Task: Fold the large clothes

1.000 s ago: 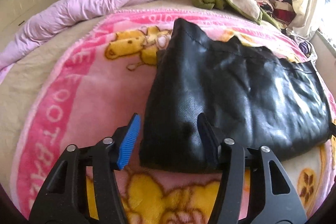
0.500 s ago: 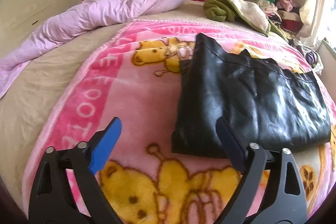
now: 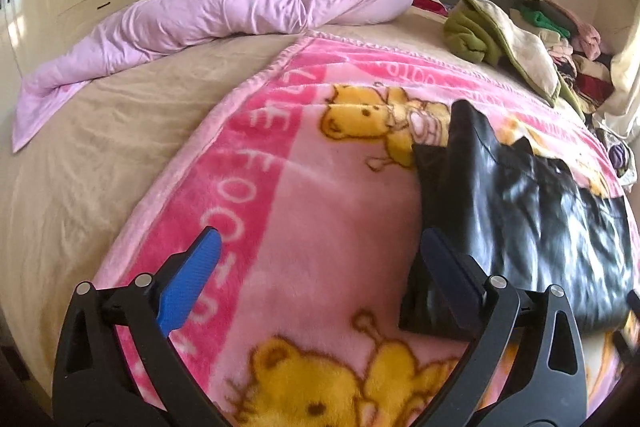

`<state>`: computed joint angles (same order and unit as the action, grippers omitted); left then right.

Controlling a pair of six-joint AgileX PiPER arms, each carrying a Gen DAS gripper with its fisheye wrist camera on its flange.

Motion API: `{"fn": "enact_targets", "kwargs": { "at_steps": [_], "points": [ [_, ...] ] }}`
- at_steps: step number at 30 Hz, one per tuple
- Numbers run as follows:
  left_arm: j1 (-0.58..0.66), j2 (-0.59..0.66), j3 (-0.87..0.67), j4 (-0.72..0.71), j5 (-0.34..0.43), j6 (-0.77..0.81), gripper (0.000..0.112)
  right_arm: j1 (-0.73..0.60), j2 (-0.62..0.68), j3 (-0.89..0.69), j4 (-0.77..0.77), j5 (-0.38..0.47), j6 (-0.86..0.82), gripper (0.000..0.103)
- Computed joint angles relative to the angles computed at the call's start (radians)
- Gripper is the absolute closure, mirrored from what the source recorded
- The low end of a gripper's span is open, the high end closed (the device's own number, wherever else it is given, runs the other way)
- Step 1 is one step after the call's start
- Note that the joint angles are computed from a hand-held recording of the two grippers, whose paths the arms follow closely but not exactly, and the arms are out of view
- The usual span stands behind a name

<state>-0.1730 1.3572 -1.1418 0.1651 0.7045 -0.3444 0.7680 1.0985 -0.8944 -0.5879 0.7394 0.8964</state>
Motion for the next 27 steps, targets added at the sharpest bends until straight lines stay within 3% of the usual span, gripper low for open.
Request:
{"fn": "enact_targets", "kwargs": {
  "at_steps": [5,9,14,19,20,21,23,25,27],
  "points": [
    [-0.020,0.087,-0.113,-0.012,0.039,0.052,0.019,0.145,0.241,-0.119,-0.115,0.009,0.023,0.007],
    [-0.034,0.159,-0.192,-0.054,0.054,0.105,0.019,0.226,0.433,-0.214,-0.234,0.083,0.036,0.006],
    [-0.041,0.248,-0.283,-0.091,0.079,0.154,0.019,0.239,0.605,-0.302,-0.321,0.158,0.023,0.006],
    [-0.010,0.291,-0.325,-0.200,0.100,0.226,0.019,0.215,0.688,-0.362,-0.390,0.206,0.024,0.008],
    [0.002,0.294,-0.327,-0.242,0.105,0.250,0.019,0.210,0.682,-0.356,-0.395,0.194,0.033,0.024],
    [0.014,0.295,-0.325,-0.285,0.110,0.273,0.019,0.208,0.662,-0.337,-0.405,0.165,0.047,0.033],
    [0.030,0.286,-0.314,-0.353,0.119,0.317,0.019,0.233,0.627,-0.299,-0.459,0.148,0.115,0.066],
    [0.041,0.279,-0.306,-0.426,0.137,0.365,0.019,0.278,0.591,-0.262,-0.510,0.174,0.174,0.077],
    [0.067,0.265,-0.288,-0.556,0.180,0.455,0.019,0.288,0.525,-0.219,-0.483,0.149,0.213,0.080]
  ]
}}
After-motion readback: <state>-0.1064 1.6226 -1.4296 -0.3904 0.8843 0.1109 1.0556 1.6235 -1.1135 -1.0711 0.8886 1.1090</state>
